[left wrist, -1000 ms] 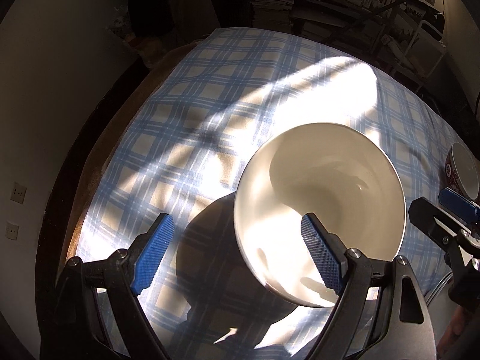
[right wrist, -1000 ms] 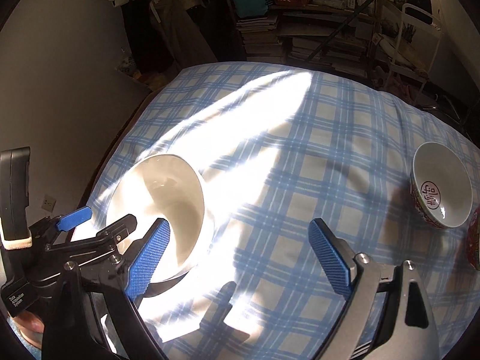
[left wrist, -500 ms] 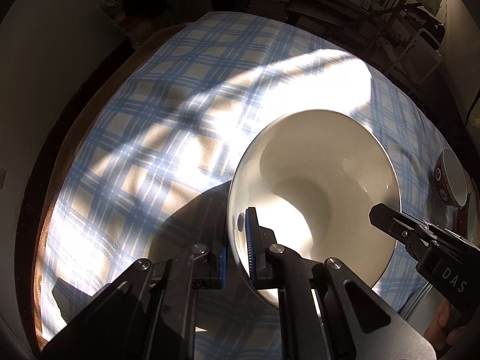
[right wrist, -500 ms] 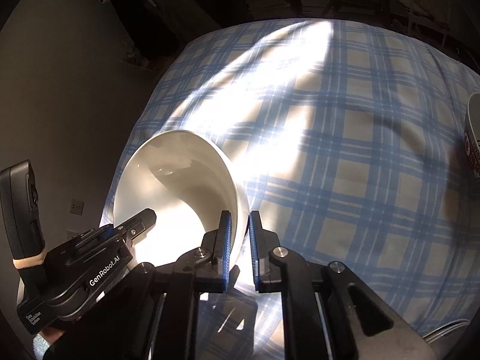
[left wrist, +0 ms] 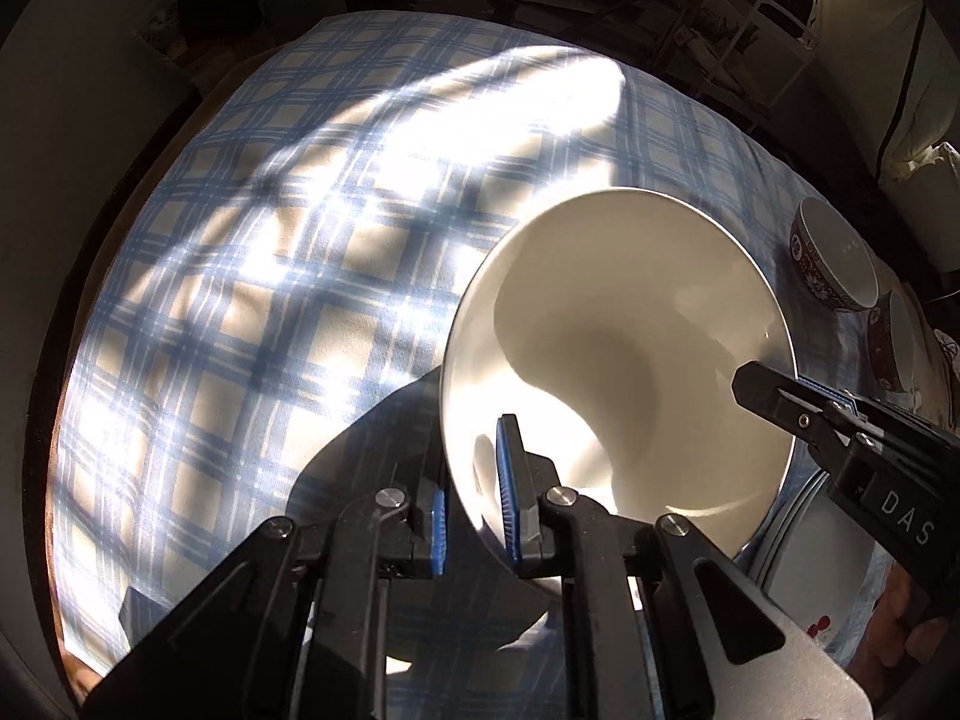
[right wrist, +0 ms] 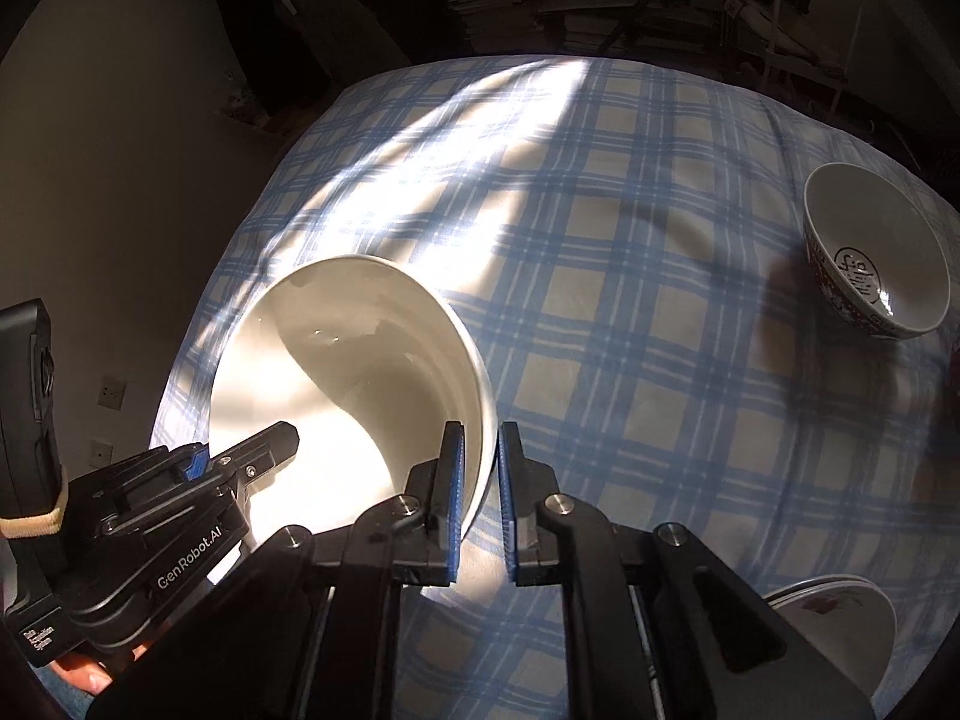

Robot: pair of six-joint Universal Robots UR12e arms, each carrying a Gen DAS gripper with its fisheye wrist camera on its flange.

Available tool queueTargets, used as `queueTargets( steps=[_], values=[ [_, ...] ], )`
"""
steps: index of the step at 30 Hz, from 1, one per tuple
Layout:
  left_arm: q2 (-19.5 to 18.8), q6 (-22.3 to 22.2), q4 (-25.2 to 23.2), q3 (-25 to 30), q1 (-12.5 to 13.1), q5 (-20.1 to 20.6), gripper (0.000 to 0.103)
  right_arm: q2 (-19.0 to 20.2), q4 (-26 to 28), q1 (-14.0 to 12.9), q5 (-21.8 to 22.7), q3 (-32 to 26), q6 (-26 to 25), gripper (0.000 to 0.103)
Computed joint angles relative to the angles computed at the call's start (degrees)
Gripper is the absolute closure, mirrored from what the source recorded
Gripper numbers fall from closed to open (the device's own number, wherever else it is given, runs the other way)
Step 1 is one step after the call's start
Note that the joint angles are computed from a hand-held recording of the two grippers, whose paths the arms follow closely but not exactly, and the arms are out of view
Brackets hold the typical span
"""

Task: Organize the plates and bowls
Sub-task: 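Lift the plain white bowl with both grippers and carry it toward the plates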

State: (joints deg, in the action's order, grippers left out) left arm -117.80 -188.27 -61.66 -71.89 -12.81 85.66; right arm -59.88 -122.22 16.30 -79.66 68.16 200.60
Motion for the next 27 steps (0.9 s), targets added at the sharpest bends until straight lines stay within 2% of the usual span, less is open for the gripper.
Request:
queueTargets(
  steps=[6,16,27],
  values=[
    [1.4,1.7,0.3,-1.5,-1.4,-0.7,0.087,-3.3,-2.0,-0.5,-1.6,4.2,0.1,0.091],
    [3.0,2.5,0.2,-3.5,-2.8,-1.2,0.087,-7.6,-5.1,-1.1,-1.8,10.7,0.1,0.091],
    [3.0,1.3,-0.5,-4.2,-3.6,-0.8,0.087,-8.8,-6.7,-1.2,-2.2,14.0,0.5,0.091]
  ],
)
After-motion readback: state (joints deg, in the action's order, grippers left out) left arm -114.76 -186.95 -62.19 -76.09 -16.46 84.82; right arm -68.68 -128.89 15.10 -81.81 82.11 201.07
